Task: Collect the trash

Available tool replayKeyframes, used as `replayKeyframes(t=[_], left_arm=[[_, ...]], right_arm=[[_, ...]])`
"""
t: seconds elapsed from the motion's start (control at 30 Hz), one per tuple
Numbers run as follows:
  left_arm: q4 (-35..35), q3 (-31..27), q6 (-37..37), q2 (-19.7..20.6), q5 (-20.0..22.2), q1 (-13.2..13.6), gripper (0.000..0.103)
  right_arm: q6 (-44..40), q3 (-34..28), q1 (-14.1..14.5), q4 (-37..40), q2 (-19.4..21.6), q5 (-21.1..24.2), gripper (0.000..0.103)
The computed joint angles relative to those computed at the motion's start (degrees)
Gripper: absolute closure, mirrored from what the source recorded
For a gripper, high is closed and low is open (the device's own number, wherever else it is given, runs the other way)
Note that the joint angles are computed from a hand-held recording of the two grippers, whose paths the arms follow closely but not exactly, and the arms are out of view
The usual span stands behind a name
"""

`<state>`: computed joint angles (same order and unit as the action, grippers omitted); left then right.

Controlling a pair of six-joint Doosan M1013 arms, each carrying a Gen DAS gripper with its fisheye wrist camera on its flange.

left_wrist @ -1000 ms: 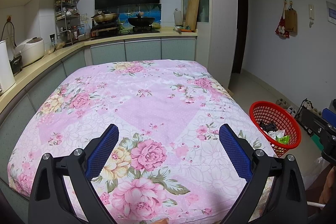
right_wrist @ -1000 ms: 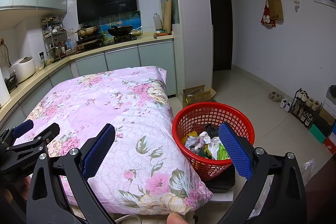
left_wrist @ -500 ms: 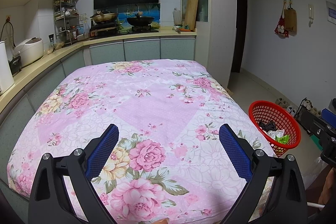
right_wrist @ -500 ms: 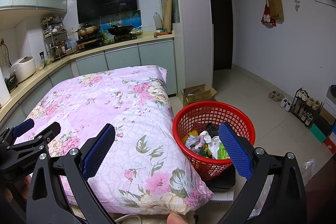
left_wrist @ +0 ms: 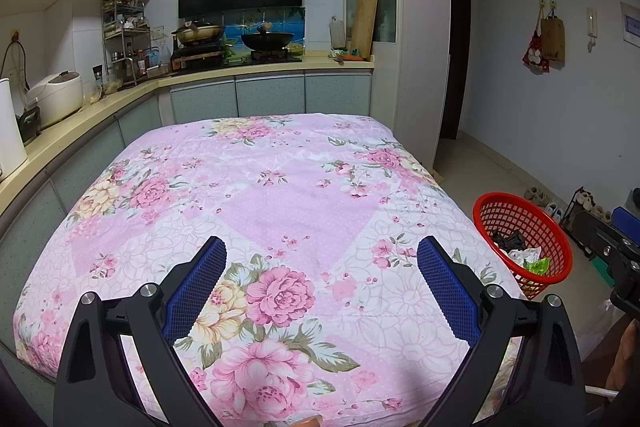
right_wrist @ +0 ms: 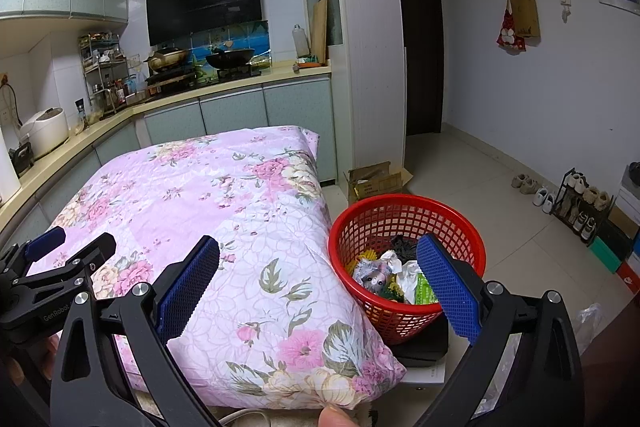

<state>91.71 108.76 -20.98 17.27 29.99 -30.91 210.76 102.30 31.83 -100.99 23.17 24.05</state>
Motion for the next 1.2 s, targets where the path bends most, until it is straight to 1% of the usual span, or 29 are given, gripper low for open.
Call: replayKeyframes(t=[1.2], left_arm=[[0.74,-0.10,-1.03,0.22,-0.50,0.01,0.010]], right_arm=[[0.02,-0.10,0.16,0.05,0.16,0.15,0.007]])
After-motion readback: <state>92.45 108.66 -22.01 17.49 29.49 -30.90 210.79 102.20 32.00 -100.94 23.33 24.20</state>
